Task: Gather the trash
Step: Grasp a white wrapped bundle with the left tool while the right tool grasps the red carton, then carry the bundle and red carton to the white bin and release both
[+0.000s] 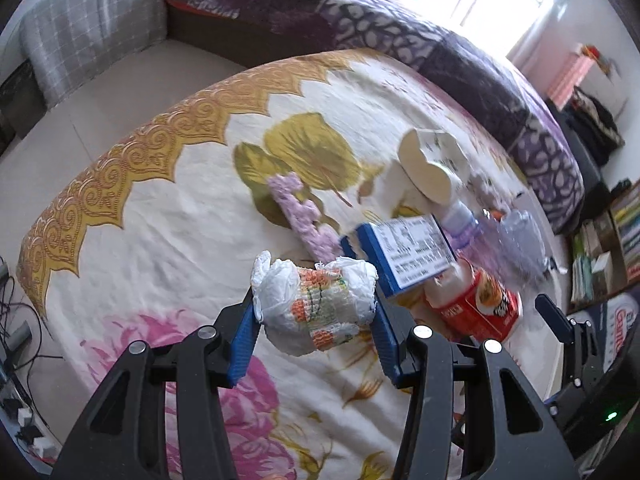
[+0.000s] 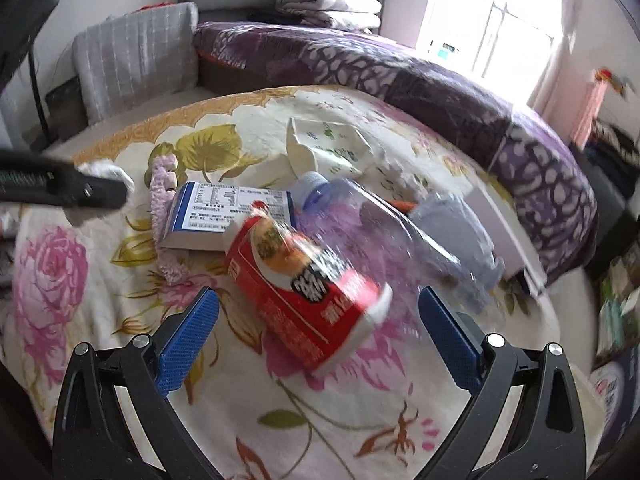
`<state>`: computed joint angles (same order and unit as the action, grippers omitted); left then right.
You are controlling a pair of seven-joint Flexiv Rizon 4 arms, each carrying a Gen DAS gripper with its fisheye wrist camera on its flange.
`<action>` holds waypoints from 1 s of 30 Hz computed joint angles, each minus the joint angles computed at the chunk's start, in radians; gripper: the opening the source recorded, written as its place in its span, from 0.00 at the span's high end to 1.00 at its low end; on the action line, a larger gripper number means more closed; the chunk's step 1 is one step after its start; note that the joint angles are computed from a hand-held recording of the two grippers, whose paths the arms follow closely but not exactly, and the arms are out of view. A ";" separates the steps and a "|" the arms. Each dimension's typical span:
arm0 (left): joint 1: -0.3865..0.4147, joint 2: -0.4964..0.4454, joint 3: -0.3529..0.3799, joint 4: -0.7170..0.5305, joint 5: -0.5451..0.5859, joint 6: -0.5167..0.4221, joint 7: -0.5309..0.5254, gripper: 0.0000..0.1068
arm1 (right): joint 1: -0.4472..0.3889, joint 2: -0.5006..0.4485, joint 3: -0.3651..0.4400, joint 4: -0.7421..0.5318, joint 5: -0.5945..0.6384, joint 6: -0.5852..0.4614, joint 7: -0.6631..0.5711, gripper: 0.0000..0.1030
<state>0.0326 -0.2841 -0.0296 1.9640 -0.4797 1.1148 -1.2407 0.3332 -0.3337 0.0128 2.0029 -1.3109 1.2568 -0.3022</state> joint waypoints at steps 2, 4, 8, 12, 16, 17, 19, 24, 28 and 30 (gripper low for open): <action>0.009 -0.002 0.000 -0.001 -0.014 -0.004 0.001 0.53 | 0.011 -0.013 -0.004 -0.017 -0.022 -0.027 -0.043 0.07; 0.016 -0.002 0.001 -0.003 -0.023 -0.010 0.002 0.53 | 0.017 -0.027 -0.005 -0.030 -0.042 -0.040 -0.082 0.07; 0.020 -0.006 0.003 -0.007 -0.027 -0.012 0.003 0.53 | 0.027 -0.060 -0.004 -0.050 -0.045 -0.048 -0.151 0.07; 0.020 -0.009 0.005 -0.009 -0.022 -0.008 0.001 0.53 | 0.026 -0.077 -0.013 -0.054 -0.053 -0.011 -0.168 0.26; 0.021 -0.012 0.009 -0.009 -0.015 -0.001 -0.012 0.53 | 0.005 -0.073 -0.022 -0.045 0.017 0.114 -0.127 0.51; 0.021 -0.012 0.009 -0.010 -0.015 -0.001 -0.017 0.53 | 0.008 -0.065 -0.039 -0.041 -0.004 0.139 -0.078 0.51; 0.024 -0.012 0.007 -0.009 -0.018 0.002 -0.018 0.53 | 0.003 -0.054 -0.052 -0.035 -0.022 0.177 -0.016 0.52; 0.016 -0.004 0.001 0.004 -0.014 0.049 -0.009 0.53 | -0.020 -0.020 -0.083 -0.024 -0.107 0.276 0.206 0.52; 0.004 0.006 -0.004 0.023 -0.006 0.120 0.001 0.53 | -0.077 0.000 -0.076 -0.048 -0.292 0.303 0.457 0.52; -0.013 0.012 0.001 0.038 0.022 0.194 -0.005 0.53 | -0.115 0.017 -0.055 -0.059 -0.386 0.294 0.590 0.52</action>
<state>0.0197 -0.2725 -0.0287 2.0022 -0.4575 1.3086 -1.2452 0.2177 -0.3165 -0.0419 1.9442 -1.6967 1.5507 0.2873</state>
